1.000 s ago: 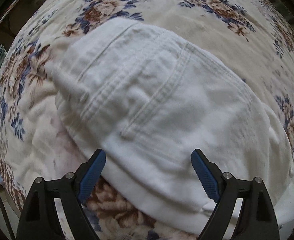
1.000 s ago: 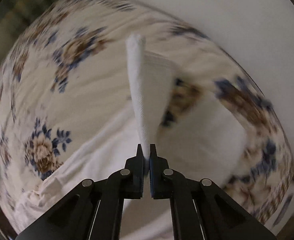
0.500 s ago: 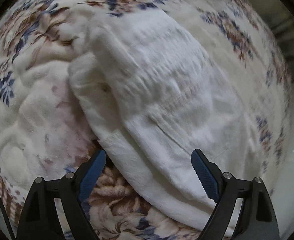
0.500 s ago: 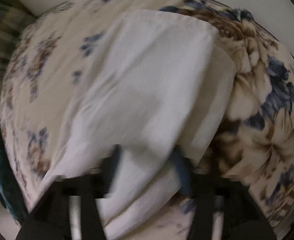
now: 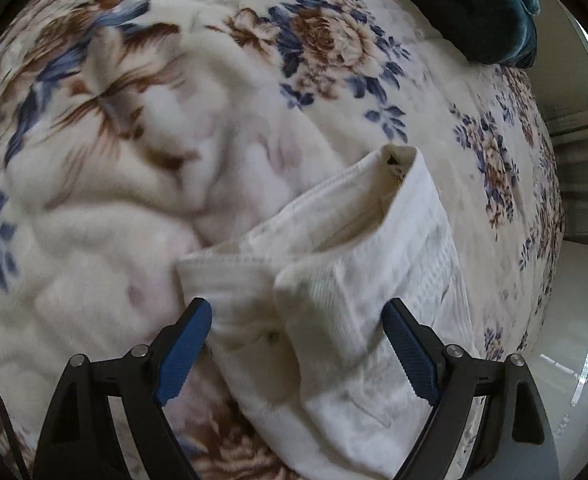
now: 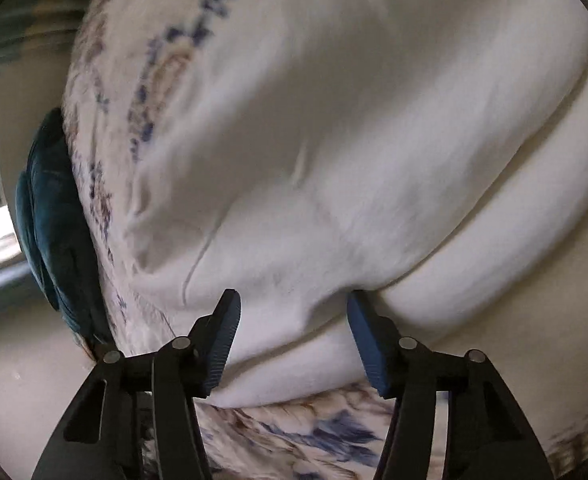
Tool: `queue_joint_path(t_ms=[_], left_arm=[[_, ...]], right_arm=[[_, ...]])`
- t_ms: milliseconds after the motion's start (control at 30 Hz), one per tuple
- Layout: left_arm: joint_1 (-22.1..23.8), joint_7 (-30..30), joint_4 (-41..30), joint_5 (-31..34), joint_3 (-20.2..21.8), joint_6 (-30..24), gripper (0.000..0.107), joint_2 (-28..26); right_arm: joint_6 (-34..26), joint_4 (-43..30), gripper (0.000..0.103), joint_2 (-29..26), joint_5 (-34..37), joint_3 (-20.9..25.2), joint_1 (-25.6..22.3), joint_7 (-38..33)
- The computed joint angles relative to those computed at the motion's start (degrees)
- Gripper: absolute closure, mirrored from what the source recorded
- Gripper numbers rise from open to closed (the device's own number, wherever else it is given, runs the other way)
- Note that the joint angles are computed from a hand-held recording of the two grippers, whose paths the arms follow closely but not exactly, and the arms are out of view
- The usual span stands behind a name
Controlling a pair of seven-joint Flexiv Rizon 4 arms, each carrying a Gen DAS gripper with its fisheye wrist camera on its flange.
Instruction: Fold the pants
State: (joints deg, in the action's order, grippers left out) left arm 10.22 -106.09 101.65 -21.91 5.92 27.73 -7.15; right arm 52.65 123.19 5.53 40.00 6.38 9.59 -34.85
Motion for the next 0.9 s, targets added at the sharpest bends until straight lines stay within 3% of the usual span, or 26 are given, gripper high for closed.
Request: queue_joint_path(t_ms=[67,100,133,200,300,433,467,500,600,733,900], left_arm=[[0.05,1.14,-0.50,0.18,-0.18,0.74,0.035,-0.72],[0.09,2.56,-0.61,-0.35,-0.39,1.16,0.057,-0.97],[0.14,3.34,-1.13,-0.80,-0.62,1.08,0.068,-1.47],[-0.44,4.69,-1.45,0.49,-0.82,2.29,0.075,-1.13],[-1.41,6.17,-1.92,3.57,-0.92,3.54,0.080,-0.53],[-1.29,5.72,-0.83,2.10,-0.49,4.22,0.088,0.31],[-1.19,5.43,-0.43,1.48,-0.35,4.35,0.089,0.77],[-1.20,5.09,-0.12,1.36,-0.22,4.42,0.090,1.44],[-1.52,4.89,0.60,2.57,0.02,4.44,0.091,3.87],[-1.25,4.46,1.72,4.23,0.78,2.35,0.091,6.09],[-0.41,3.16,3.55,6.84,1.34,0.95,0.091,5.56]], right_arm=[[3.50,1.65,0.045,-0.54,0.18,0.97,0.25,3.15],[4.24,1.84,0.048,-0.98,0.78,0.98,0.41,3.95],[3.90,2.30,0.053,-0.58,1.30,0.96,0.28,5.65],[5.24,2.93,0.055,0.24,3.26,1.11,0.43,7.35],[7.44,4.29,0.055,0.96,1.75,1.83,1.32,7.82],[10.98,3.89,0.057,-1.90,1.38,1.68,2.25,6.37],[10.94,4.41,0.066,-1.53,-0.52,1.76,1.88,7.71],[10.60,5.23,0.095,-0.69,-3.87,2.29,1.63,10.84],[10.22,7.33,0.096,4.55,-9.77,3.47,1.34,14.49],[3.59,8.04,0.096,11.22,-17.51,4.42,2.30,18.81],[-1.57,10.77,0.096,14.34,-14.60,2.59,5.11,18.63]])
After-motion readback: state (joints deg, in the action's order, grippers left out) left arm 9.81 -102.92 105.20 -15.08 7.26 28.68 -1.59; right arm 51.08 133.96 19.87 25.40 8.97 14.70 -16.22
